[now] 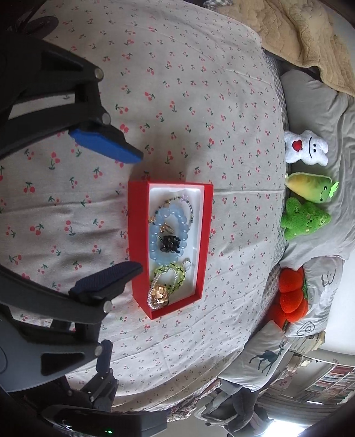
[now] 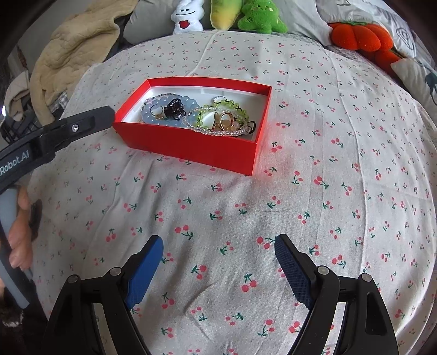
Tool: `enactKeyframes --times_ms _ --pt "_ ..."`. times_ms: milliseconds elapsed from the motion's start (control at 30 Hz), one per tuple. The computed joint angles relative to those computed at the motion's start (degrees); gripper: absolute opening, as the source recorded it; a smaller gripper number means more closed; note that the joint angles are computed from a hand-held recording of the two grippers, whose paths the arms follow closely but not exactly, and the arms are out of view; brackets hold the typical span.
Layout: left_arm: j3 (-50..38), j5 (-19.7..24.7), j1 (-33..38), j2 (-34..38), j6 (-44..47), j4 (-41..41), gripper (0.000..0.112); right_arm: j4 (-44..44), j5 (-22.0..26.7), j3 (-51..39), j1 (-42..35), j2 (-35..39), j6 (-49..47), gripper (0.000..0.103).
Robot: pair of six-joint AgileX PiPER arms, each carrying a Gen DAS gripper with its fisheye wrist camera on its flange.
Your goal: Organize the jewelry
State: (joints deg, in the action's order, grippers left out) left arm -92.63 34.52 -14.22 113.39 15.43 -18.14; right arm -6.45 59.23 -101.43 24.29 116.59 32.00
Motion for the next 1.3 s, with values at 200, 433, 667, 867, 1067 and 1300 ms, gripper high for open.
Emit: enactKeyframes --times_ms 200,433,667,867,1067,1300 --pt "2.8 3.3 -0.7 -1.8 -11.6 13.1 0.095 -2.0 0.6 0.6 1.3 -0.7 3.4 0.085" --pt "7.7 5.6 -2.5 -4.3 -24.8 27.2 0.102 -6.0 3.8 -0.8 4.0 -0.5 8.5 0.096" --pt "11.4 6.4 -2.4 -6.2 -24.8 25.9 0.102 -9.4 7.7 -3.8 5.5 0.7 13.9 0.103" --pt "13.1 4.6 -3.1 -7.4 -25.0 25.9 0.102 -9.5 7.7 -3.7 5.3 0.3 16.5 0.103" --pt "13.1 4.6 -3.7 -7.1 -25.3 26.1 0.102 -8.3 7.3 -3.3 4.9 0.3 17.3 0.103" --pt "12.7 4.8 -3.7 -6.8 -25.1 25.4 0.102 -8.3 7.3 -3.1 4.7 0.3 17.6 0.103"
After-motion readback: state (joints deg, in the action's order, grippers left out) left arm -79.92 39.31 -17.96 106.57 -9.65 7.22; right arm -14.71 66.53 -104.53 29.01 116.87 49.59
